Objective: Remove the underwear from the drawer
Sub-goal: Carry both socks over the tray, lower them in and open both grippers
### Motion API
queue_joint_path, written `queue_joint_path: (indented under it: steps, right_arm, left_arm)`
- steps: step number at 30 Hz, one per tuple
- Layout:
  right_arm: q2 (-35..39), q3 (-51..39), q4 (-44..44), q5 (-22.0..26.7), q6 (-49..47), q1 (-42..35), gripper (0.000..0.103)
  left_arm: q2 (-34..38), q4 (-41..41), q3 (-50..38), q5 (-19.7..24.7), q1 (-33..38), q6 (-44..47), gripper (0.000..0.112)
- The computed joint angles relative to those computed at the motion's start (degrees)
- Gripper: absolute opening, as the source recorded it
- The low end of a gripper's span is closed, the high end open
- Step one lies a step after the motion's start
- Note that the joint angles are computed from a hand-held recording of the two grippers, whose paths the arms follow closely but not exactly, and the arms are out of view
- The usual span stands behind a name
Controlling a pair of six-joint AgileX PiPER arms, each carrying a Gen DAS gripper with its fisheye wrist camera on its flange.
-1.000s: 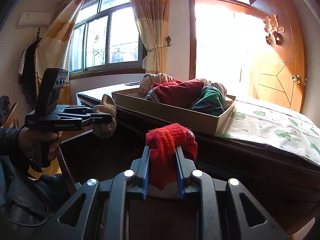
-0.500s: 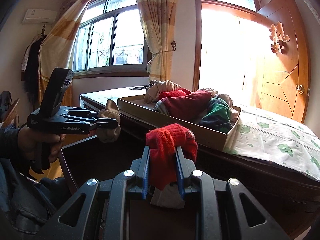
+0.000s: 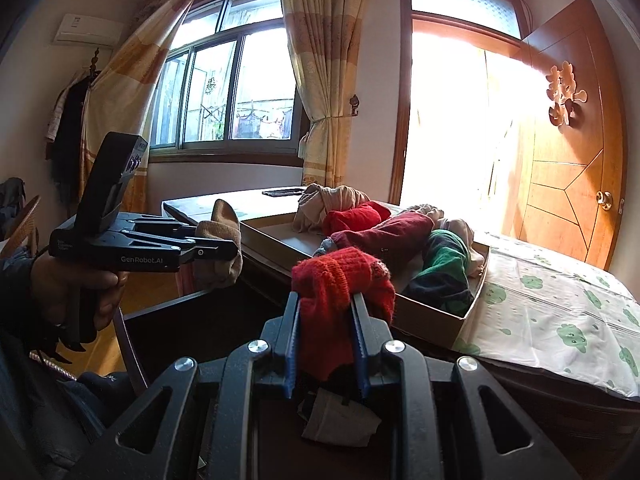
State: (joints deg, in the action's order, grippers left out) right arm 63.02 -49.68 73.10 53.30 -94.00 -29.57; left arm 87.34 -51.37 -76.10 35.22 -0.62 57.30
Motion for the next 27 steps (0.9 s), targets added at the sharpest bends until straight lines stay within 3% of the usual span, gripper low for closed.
queue_joint_path:
  steps: [16,27]
  right_arm:
    - [5.0,-9.1,-4.7,-5.7,8.4,8.2,0.025]
    - [9.4,-16.4,-10.3,-8.8,15.7,13.8,0.025]
  left_arm:
    - [3.0,2.0,-9.1,2.0,0.8,-1.7,0.033]
    - [9.8,8.4,-21.0,5.7,-0.3,-7.7,0.033]
